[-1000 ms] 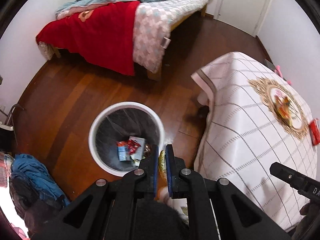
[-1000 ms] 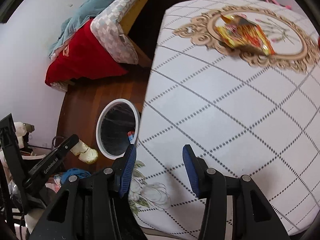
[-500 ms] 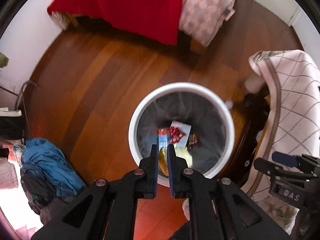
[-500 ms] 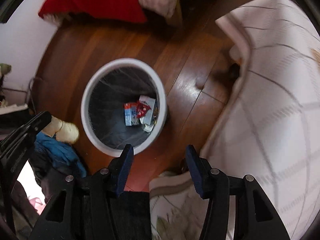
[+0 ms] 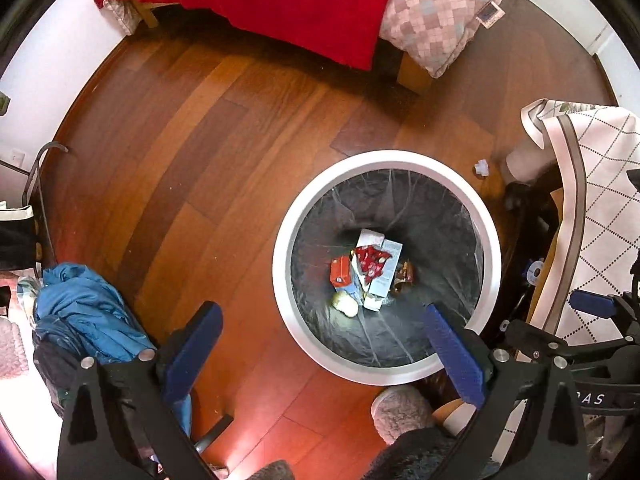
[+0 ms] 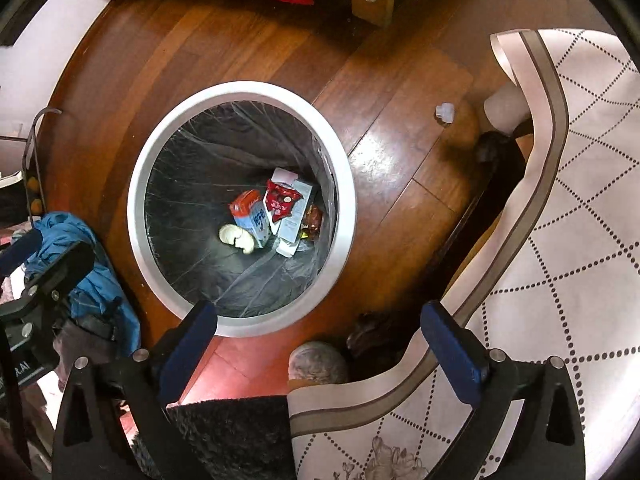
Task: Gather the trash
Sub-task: 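Swing both tools back from the bin toward the table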
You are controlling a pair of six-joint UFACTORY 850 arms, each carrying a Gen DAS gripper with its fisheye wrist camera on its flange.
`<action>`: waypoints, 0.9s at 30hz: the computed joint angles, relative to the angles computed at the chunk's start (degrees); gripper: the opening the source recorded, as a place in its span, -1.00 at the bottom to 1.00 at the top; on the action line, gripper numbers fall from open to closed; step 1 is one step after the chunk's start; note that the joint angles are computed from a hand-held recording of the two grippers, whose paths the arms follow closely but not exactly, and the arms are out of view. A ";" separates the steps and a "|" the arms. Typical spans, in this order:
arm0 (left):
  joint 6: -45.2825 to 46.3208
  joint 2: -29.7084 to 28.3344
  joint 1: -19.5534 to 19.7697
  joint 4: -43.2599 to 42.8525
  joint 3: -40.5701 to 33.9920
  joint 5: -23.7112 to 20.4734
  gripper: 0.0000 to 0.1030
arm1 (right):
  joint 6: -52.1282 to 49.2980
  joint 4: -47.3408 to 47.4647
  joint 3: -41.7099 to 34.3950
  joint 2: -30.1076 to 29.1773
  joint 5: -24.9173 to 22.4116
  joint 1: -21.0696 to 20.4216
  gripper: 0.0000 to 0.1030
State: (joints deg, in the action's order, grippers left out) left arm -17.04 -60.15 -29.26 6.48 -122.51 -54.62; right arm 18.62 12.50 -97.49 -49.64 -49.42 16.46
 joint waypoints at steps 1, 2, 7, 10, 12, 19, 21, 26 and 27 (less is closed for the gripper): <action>-0.08 0.38 -0.03 0.13 0.47 0.33 1.00 | 0.14 -0.06 -0.06 0.00 0.00 0.01 0.99; -0.38 0.74 -0.03 0.31 0.93 0.71 1.00 | 0.22 -0.17 -0.07 0.08 0.12 0.04 1.00; -1.89 3.80 -0.18 1.23 4.62 3.49 1.00 | 1.32 -1.42 0.78 1.29 1.33 0.46 1.00; -2.93 6.57 -0.26 1.58 7.98 5.63 1.00 | 1.73 -1.88 2.61 3.29 2.62 0.76 1.00; -3.89 8.29 -0.42 2.28 9.87 6.86 1.00 | 2.03 -1.97 4.20 5.05 3.76 0.94 1.00; -7.71 15.82 -1.15 5.21 17.94 11.06 1.00 | 4.14 -3.26 10.23 12.12 8.14 1.81 1.00; -9.17 17.94 -1.59 6.75 19.95 12.06 1.00 | 4.87 -3.73 12.44 14.84 9.53 2.08 1.00; -12.90 24.29 -2.95 10.32 25.95 15.35 1.00 | 6.99 -4.89 18.21 21.81 13.42 2.98 1.00; -13.77 25.43 -3.37 11.17 26.95 15.77 1.00 | 7.36 -5.03 19.23 23.17 14.07 3.16 1.00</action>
State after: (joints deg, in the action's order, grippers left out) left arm -30.81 -34.72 -32.63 17.65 -95.56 -38.84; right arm 25.97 7.47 -78.26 -26.47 -35.35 19.62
